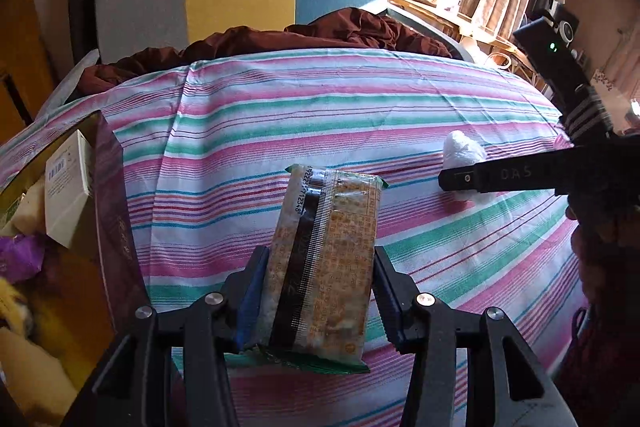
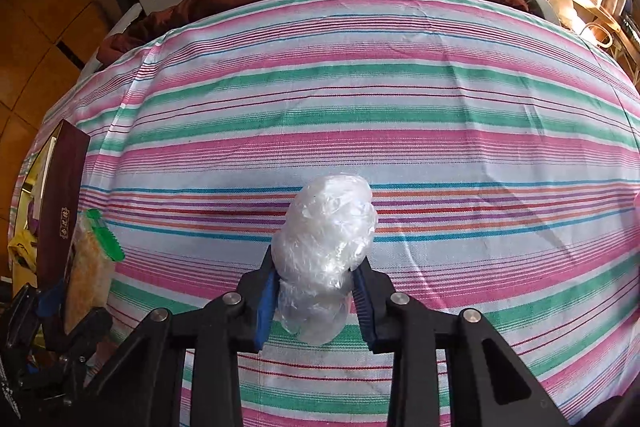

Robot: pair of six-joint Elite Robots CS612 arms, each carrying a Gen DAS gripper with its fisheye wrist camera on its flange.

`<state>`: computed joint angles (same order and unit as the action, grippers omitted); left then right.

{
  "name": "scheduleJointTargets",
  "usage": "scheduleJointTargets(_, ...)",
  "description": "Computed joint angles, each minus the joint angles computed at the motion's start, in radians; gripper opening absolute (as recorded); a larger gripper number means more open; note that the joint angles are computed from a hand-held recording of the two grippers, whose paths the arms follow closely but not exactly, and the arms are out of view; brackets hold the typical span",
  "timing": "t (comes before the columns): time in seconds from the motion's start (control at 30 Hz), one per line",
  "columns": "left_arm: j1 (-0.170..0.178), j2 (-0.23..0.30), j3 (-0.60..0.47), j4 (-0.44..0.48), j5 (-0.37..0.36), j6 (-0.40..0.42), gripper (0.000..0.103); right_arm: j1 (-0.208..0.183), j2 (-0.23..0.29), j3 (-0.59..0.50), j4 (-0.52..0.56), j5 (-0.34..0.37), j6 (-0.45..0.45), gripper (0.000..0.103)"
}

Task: Organize objects
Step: 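Carry the cracker pack into the gold tray and open the left tool, then carry the clear plastic bag into the tray and open the right tool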

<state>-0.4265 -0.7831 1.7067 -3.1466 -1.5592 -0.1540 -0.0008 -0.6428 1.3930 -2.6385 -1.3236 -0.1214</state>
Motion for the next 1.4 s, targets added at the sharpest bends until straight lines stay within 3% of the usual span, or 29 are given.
scheduleJointTargets(0.13,0.022,-0.035,0.033,-0.036,-0.008,-0.054,0.051,-0.001,-0.007,0.014,-0.033,0.009,-0.023,0.033)
scheduleJointTargets(0.33,0.073,-0.081,0.077,-0.099,0.053,-0.166,0.051,0.006,-0.017,0.031,-0.079,0.017,-0.064,0.033)
scheduleJointTargets(0.47,0.112,-0.088,0.077,-0.068,0.126,-0.241,0.051,0.014,-0.020,0.038,-0.095,0.012,-0.086,0.033)
scheduleJointTargets(0.6,0.149,-0.082,0.066,-0.008,0.149,-0.320,0.051,0.022,-0.014,0.033,-0.100,0.005,-0.098,0.033)
scheduleJointTargets(0.83,0.175,-0.056,0.037,0.059,0.156,-0.339,0.051,0.026,-0.016,0.038,-0.106,-0.008,-0.123,0.033)
scheduleJointTargets(0.97,0.181,-0.053,0.039,0.052,0.157,-0.355,0.060,0.030,-0.018,0.042,-0.117,-0.009,-0.142,0.033)
scheduleJointTargets(1.1,0.179,-0.061,0.058,0.024,0.181,-0.345,0.060,0.034,-0.024,0.053,-0.132,0.003,-0.162,0.033)
scheduleJointTargets(1.4,0.171,-0.098,0.124,-0.047,0.239,-0.332,0.061,0.073,-0.068,0.107,-0.158,0.128,-0.228,0.033)
